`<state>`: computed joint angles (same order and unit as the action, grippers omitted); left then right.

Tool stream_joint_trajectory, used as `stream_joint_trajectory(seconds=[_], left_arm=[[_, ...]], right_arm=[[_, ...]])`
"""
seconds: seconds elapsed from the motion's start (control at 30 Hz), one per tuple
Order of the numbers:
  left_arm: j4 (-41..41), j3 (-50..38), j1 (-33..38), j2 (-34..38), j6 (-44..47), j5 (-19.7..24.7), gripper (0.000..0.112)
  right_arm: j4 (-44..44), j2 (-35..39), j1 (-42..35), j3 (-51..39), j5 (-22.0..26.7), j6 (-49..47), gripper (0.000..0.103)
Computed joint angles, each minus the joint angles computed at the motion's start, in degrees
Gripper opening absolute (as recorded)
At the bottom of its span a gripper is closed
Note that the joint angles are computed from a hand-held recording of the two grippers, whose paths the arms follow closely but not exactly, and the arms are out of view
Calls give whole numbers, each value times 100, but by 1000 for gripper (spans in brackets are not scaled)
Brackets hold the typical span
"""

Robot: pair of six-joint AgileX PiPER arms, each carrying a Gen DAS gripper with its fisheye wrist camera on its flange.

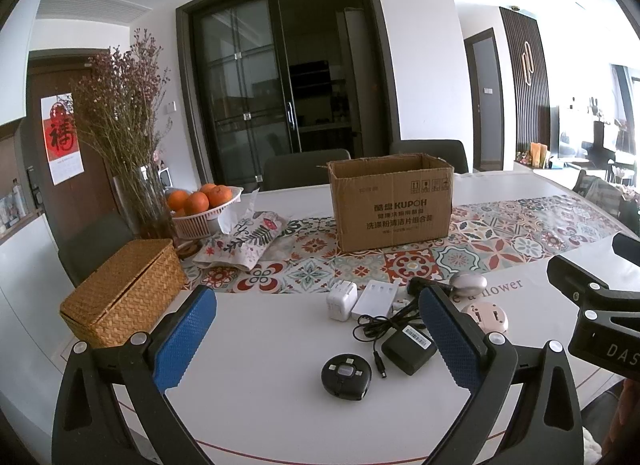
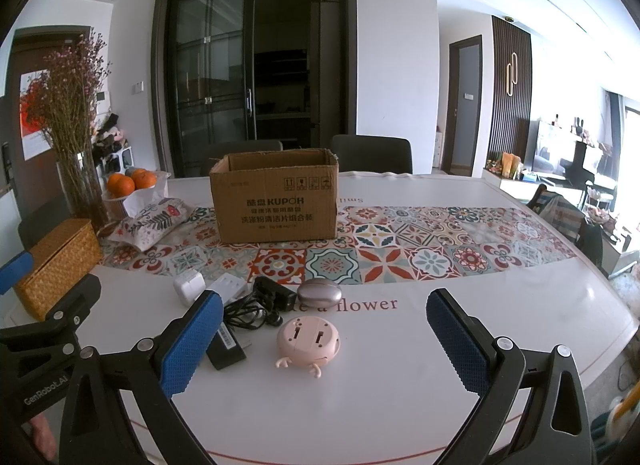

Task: Organize rigid objects

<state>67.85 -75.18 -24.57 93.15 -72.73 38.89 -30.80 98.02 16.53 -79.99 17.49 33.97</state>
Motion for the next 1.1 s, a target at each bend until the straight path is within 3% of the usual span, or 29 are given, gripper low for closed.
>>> stream_joint_trajectory(seconds=[0.73,1.1], left_arm=[[-145,-41,65,85,110,-59,103],[-1504,-448,381,519,1277,-177,103]], right_arm=[[54,23,21,18,24,-52,103],[1090,486,-9,-447,465,-1087,103]])
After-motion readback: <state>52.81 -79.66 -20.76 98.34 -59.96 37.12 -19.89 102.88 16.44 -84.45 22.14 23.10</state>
